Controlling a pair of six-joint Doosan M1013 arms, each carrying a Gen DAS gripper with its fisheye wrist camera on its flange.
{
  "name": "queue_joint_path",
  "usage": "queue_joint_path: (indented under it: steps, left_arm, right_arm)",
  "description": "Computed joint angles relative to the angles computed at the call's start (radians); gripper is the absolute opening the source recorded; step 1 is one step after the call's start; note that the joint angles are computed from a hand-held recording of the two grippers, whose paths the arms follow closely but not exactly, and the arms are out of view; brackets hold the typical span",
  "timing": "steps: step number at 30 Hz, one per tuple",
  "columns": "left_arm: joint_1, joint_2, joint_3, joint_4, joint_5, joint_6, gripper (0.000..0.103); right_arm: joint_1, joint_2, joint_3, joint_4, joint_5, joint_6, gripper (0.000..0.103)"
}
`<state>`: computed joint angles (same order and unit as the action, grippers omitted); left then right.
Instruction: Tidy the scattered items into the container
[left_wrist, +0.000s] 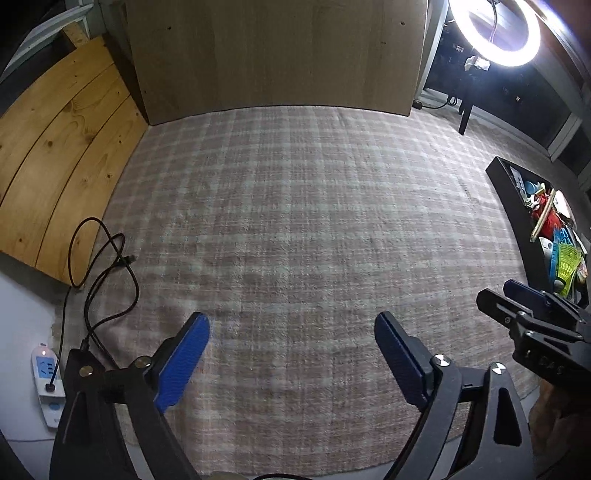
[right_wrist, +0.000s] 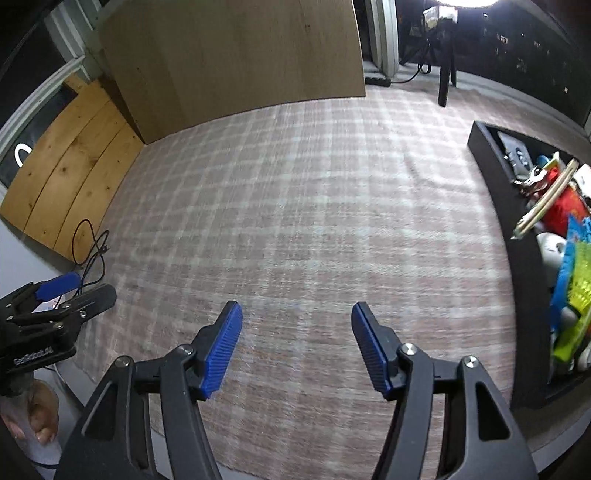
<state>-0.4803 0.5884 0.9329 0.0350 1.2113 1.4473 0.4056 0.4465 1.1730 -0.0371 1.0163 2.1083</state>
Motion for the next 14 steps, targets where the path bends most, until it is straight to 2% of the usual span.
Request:
queue_joint_path:
  steps: [7, 14]
  left_arm:
    - [0.006, 0.032, -0.038, -0.039, 0.007, 0.051, 0.095]
    - [-0.004, 0.089, -0.113, -0.047, 0.050, 0.052, 0.098]
  right_arm:
    - [0.007, 0.016, -0.014, -0.018, 0.008, 0.038, 0.061]
    - [-0.004, 0.041, -0.043, -0.021, 0.035, 0.039, 0.061]
